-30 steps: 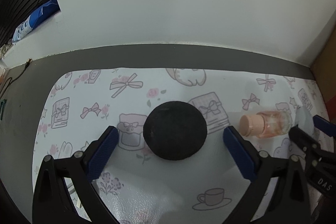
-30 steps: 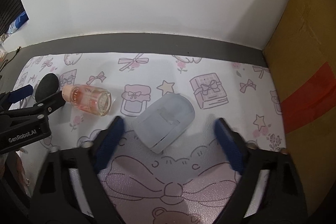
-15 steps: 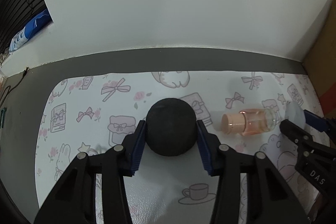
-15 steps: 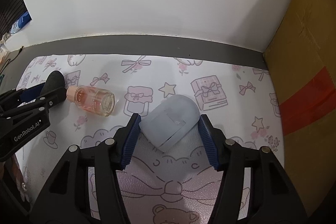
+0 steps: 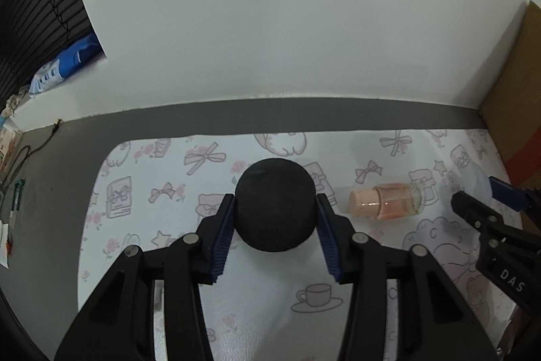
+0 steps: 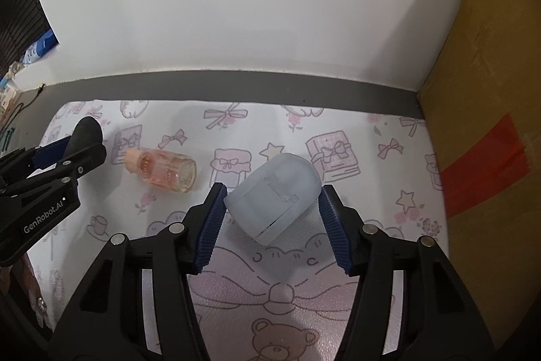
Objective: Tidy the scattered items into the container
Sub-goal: 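Lift the black pad and grey case and carry both over the box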
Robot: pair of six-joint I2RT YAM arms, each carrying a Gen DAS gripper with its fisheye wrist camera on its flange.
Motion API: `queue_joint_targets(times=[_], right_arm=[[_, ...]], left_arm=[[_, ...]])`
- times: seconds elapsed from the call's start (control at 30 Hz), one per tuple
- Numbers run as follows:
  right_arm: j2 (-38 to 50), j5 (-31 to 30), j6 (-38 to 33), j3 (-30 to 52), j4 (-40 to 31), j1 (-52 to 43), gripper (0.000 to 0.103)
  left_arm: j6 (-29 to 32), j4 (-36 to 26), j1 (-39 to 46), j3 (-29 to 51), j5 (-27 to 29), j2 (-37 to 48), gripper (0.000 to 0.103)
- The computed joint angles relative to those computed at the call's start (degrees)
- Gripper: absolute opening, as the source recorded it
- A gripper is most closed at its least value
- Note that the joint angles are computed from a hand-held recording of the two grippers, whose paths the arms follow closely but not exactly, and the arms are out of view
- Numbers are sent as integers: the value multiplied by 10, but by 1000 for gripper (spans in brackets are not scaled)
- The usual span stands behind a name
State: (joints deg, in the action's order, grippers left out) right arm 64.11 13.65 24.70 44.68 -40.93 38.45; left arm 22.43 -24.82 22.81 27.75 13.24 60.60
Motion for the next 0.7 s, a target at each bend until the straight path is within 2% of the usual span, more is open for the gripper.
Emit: queue_joint_targets(times=[0.1, 0.23, 0.4, 0.47, 0.5, 0.57, 0.7], right_arm=[[-21, 8, 8, 27, -40, 12, 58], [-41, 36, 27, 89, -110, 49, 58], [-36, 70, 38, 198, -194, 85, 58], [-19, 77, 31, 224, -191, 86, 58], [-20, 88, 36, 247, -212, 98, 58], [0, 114, 59, 258, -203, 133, 58], [-3, 155, 81, 323, -262, 178, 58]], left_arm=[[13, -61, 22, 26, 18, -42, 46], [-33, -115, -25, 59, -1, -92, 46], [-41, -201, -19, 140, 10, -127, 46], [-30, -241, 4, 175, 28, -141, 46], [-27, -258, 13, 191, 37, -149, 46], [-12, -294, 37, 224, 55, -159, 46], [24, -361, 91, 285, 96, -176, 46]])
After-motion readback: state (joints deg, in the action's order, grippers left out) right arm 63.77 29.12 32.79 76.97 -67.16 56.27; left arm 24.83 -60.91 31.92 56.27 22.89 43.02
